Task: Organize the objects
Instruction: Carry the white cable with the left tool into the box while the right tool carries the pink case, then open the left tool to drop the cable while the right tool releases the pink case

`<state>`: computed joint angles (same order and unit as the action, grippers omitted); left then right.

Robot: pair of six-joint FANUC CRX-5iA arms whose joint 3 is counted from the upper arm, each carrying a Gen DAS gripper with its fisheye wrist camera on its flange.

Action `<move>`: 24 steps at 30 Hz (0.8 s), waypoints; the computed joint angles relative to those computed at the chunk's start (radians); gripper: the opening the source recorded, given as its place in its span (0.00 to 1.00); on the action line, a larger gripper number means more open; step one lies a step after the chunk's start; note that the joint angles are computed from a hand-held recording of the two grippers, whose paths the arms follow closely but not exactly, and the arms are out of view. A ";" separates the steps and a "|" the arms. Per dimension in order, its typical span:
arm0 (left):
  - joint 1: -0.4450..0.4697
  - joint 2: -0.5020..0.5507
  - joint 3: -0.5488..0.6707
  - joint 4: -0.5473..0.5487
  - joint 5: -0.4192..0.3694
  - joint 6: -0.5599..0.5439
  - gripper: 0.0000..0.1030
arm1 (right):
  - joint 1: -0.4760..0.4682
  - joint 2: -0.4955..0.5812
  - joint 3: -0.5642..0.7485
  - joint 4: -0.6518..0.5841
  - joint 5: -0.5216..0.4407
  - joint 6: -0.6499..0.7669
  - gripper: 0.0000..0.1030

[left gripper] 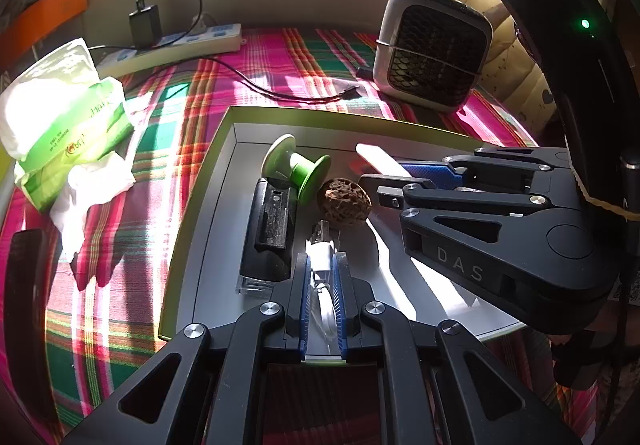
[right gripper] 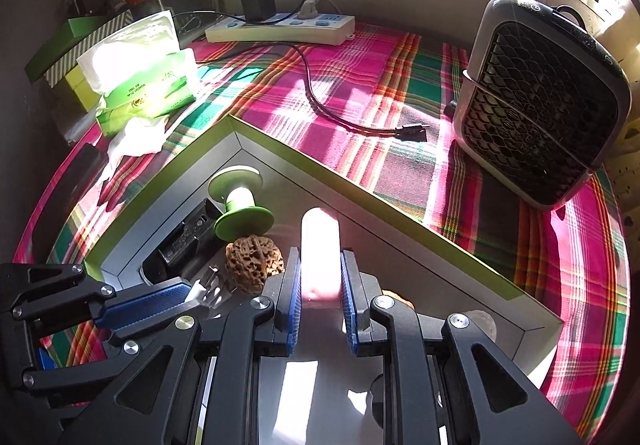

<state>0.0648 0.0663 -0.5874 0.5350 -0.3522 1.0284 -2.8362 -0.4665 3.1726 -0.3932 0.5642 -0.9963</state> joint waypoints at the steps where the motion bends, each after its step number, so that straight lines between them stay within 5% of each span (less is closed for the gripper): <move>1: 0.000 0.000 -0.001 0.002 0.001 -0.002 0.09 | 0.000 0.000 0.000 -0.001 0.000 0.002 0.18; 24: 0.001 -0.011 -0.013 0.025 0.004 -0.018 0.20 | 0.006 0.023 0.016 0.056 -0.032 -0.075 0.28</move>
